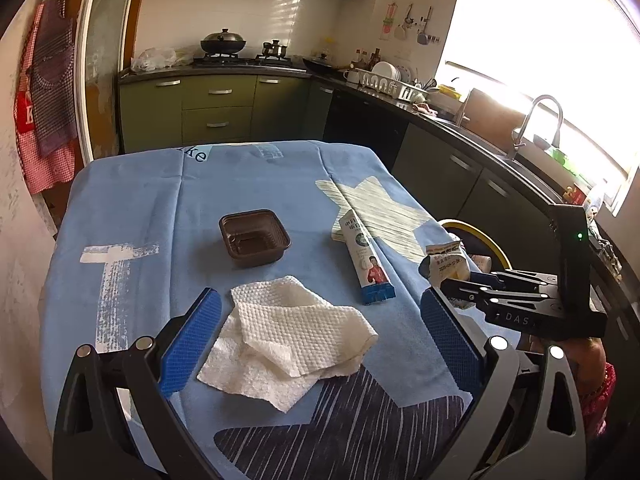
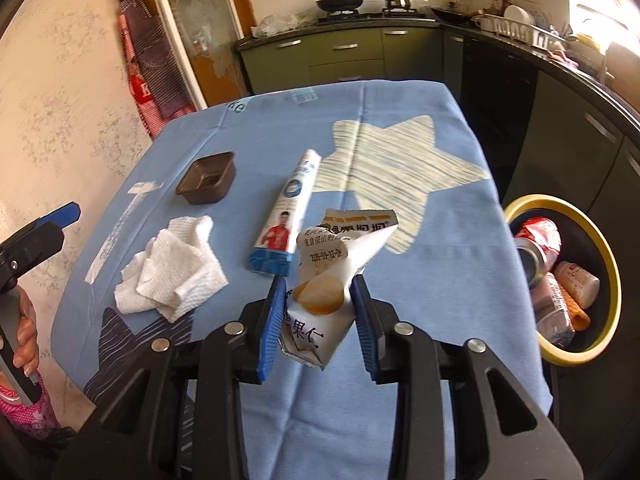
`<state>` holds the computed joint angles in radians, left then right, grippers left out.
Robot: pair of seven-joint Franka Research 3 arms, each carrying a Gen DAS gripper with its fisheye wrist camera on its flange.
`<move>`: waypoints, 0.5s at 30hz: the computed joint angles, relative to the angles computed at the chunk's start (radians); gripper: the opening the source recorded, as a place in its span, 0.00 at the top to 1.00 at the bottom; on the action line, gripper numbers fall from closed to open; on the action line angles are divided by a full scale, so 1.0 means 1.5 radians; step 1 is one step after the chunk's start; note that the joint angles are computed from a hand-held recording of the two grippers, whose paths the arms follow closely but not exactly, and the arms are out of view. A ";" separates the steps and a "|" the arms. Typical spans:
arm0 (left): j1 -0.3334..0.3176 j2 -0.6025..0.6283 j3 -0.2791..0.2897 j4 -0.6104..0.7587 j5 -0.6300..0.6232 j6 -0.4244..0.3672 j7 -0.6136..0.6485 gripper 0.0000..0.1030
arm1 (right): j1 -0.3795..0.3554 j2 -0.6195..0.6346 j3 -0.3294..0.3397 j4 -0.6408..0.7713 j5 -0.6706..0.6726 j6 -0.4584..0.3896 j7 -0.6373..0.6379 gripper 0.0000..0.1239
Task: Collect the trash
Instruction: 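Carry the snack wrapper over the bin and release it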
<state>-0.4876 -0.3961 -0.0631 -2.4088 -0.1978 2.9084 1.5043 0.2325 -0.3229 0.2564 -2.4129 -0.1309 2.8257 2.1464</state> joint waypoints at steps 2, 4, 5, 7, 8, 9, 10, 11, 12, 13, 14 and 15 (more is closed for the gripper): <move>0.003 0.006 -0.005 0.007 0.004 -0.005 -0.001 0.05 | -0.015 -0.013 0.001 -0.011 -0.011 0.000 0.013 0.74; 0.005 0.013 -0.010 0.014 0.008 -0.009 -0.002 0.05 | -0.034 -0.026 0.002 -0.022 -0.022 0.000 0.027 0.74; 0.005 0.016 -0.012 0.018 0.010 -0.011 -0.002 0.05 | -0.051 -0.036 0.005 -0.029 -0.032 -0.002 0.039 0.74; 0.006 0.023 -0.016 0.025 0.011 -0.013 0.000 0.05 | -0.083 -0.051 0.010 -0.043 -0.051 -0.006 0.061 0.74; 0.007 0.028 -0.019 0.030 0.012 -0.015 -0.001 0.05 | -0.105 -0.060 0.012 -0.050 -0.064 -0.012 0.076 0.74; 0.008 0.032 -0.020 0.033 0.011 -0.017 0.001 0.05 | -0.120 -0.065 0.012 -0.054 -0.073 -0.018 0.085 0.74; 0.008 0.038 -0.022 0.038 0.010 -0.020 0.002 0.05 | -0.140 -0.072 0.012 -0.060 -0.085 -0.026 0.098 0.74; 0.008 0.042 -0.025 0.043 0.010 -0.022 0.003 0.05 | -0.161 -0.078 0.013 -0.066 -0.098 -0.033 0.112 0.74; 0.008 0.046 -0.026 0.045 0.008 -0.023 0.006 0.05 | -0.177 -0.082 0.013 -0.070 -0.111 -0.038 0.123 0.74; 0.008 0.050 -0.028 0.049 0.007 -0.025 0.009 0.05 | -0.196 -0.086 0.013 -0.075 -0.126 -0.045 0.134 0.74; 0.007 0.054 -0.030 0.052 0.004 -0.026 0.012 0.05 | -0.208 -0.087 0.011 -0.078 -0.135 -0.050 0.142 0.74; 0.007 0.057 -0.031 0.054 0.001 -0.028 0.016 0.05 | -0.223 -0.085 0.007 -0.079 -0.147 -0.057 0.151 0.74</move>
<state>-0.4772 -0.3113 -0.1096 -2.3273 -0.1958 2.8670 1.5278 -0.1017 -0.4509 0.2669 -2.5320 -0.3514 2.7405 2.3729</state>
